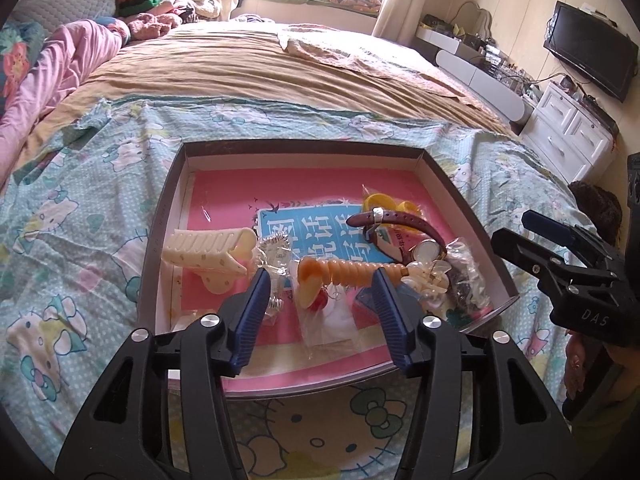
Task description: Organize jewelry
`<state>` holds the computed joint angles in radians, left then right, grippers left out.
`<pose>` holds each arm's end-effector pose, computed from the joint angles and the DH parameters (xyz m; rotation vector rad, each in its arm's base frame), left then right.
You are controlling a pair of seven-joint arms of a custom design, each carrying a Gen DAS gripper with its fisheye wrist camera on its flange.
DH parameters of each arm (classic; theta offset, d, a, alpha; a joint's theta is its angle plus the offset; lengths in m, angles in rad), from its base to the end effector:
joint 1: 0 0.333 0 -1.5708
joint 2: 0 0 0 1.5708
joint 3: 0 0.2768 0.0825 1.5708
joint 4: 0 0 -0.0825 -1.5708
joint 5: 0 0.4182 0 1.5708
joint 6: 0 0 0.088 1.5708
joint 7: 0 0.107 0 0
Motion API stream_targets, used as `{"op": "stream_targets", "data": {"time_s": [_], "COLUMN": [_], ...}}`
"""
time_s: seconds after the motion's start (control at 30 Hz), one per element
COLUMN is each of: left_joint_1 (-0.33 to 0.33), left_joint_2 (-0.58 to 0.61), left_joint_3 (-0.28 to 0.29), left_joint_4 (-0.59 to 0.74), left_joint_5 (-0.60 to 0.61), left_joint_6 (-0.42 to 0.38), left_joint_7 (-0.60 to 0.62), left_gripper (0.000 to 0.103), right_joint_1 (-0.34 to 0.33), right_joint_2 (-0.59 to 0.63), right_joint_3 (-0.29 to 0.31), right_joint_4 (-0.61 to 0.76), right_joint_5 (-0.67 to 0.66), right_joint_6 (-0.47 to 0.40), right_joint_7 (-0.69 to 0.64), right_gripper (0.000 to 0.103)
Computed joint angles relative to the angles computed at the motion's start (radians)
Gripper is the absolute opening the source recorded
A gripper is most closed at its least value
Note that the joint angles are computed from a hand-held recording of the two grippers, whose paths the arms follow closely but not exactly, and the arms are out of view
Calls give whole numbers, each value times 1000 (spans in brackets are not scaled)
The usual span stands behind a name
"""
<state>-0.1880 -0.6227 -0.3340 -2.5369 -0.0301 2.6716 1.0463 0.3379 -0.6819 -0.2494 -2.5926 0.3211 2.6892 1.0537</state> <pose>0.4052 -0.2396 0.5099 -1.8713 1.8534 -0.9022 0.4523 0.0261 0.5116 -1.9407 1.3407 -0.4881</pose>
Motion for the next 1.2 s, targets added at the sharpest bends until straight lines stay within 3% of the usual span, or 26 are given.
{"op": "stream_targets", "data": {"time_s": [0.5,0.83,1.2], "left_joint_1": [25,-15,-86], "left_joint_2": [-156,-299,-427], "left_joint_3": [-44,-59,-70], "left_joint_4": [-40,-108,-190], "left_joint_5": [50,57,29], "left_joint_6": [-29,-101,-178], "left_joint_7": [-73,-96,-131], "left_gripper": [91,93,93], "right_joint_1": [-13,-30,-96], "right_joint_2": [-203,-391,-556], "right_joint_3": [-11,-20,3], "right_joint_4": [-88,-191,-298], "right_joint_5": [-23,-40,-97], "right_joint_6": [-41,-106,-174], "right_joint_7": [25,71,122], "right_gripper": [96,98,98]}}
